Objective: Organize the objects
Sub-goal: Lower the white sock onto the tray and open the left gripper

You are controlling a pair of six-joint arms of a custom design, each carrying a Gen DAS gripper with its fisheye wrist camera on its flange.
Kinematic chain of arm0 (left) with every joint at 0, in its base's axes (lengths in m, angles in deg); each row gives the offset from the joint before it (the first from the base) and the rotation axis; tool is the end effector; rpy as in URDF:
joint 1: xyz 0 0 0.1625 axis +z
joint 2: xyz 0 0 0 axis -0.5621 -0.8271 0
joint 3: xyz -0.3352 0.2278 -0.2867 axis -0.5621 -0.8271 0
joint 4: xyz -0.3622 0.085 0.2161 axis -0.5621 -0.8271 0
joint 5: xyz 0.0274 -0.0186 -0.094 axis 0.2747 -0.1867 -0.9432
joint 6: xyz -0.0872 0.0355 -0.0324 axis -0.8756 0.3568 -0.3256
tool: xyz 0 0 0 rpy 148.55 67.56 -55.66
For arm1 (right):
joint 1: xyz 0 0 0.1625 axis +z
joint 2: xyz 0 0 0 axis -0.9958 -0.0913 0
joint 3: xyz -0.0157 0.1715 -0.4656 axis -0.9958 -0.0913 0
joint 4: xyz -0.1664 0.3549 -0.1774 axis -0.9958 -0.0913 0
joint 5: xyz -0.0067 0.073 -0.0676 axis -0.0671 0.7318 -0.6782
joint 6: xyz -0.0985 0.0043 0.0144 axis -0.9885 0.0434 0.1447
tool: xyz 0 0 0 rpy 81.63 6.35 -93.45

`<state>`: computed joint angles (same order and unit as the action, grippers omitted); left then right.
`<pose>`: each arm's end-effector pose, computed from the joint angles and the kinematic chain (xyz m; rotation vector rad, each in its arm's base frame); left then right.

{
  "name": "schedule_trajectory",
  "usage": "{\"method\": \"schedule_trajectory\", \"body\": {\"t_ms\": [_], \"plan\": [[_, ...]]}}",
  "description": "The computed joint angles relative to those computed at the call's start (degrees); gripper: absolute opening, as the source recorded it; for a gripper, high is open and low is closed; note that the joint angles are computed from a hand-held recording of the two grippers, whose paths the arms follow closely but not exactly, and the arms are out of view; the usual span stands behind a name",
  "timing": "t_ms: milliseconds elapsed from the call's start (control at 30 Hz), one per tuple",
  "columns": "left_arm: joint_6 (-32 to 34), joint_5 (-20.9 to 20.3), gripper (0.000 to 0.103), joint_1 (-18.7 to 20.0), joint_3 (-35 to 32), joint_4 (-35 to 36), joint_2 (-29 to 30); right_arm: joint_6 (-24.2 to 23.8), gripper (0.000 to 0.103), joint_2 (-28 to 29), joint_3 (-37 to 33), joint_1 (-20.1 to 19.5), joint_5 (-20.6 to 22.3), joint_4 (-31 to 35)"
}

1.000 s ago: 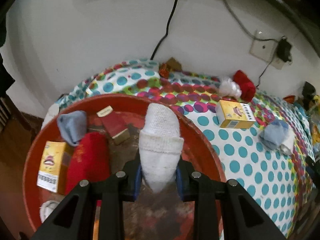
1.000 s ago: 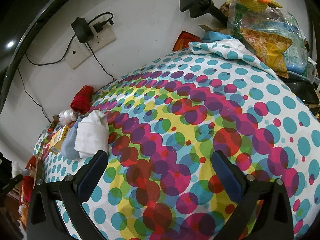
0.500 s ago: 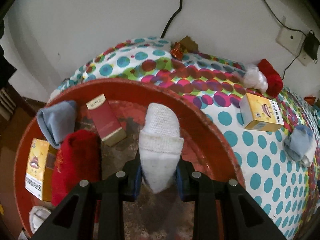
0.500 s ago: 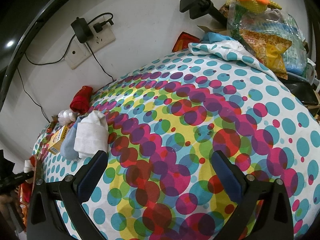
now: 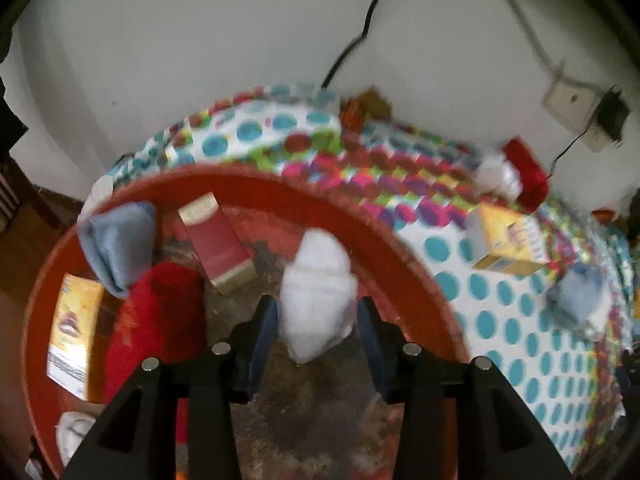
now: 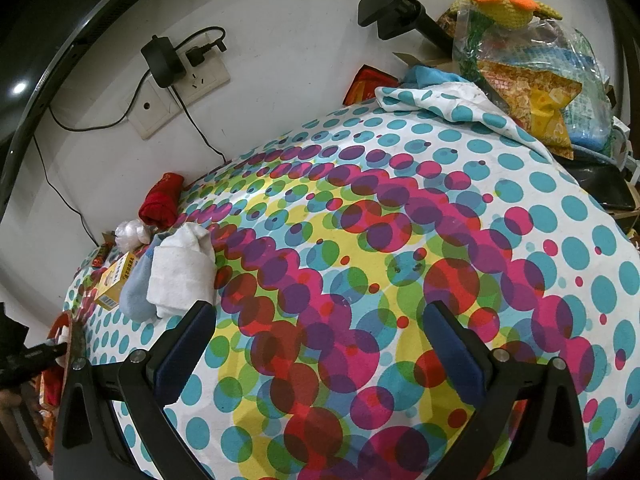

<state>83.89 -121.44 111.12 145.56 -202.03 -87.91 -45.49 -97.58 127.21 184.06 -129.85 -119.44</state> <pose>0.0221 -0.8163 0.3809 -0.0103 2.2814 -0.8034 0.2144 -0.7791 0.0717 0.0399 -2.4832 1.0979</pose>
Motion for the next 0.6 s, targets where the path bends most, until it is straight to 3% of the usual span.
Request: {"method": "schedule_trajectory", "body": {"t_ms": [167,200,267,367,467,533,600], "plan": [[6.91,-6.06,0.043,-2.82,8.56,-11.84,-7.57,0.02,0.103,0.01,0.00,0.02,0.00,0.04],[9.03,-6.43,0.050,-3.93,12.19,-16.86,-9.58,-0.10,0.103,-0.02,0.01,0.03,-0.05,0.15],[14.07,-4.90,0.065,-6.61,19.77,-25.70,-12.96,-0.56,0.103,-0.01,-0.16,0.03,0.04,0.75],[20.96,-0.82,0.070,-10.71,31.38,-39.92,-15.66,-1.29,0.103,0.16,-0.96,0.21,-0.47,3.05],[19.27,-3.49,0.071,-12.35,40.28,-45.98,-17.70,-2.48,0.103,1.39,-3.20,1.29,-5.04,6.09],[15.36,-4.55,0.071,-12.76,44.39,-45.69,-18.65,-4.27,0.103,2.80,-5.49,2.48,-9.64,9.19],[12.31,-5.28,0.071,-12.79,47.71,-46.92,-19.21,-6.98,0.103,3.85,-6.54,3.52,-10.42,9.90]]}}
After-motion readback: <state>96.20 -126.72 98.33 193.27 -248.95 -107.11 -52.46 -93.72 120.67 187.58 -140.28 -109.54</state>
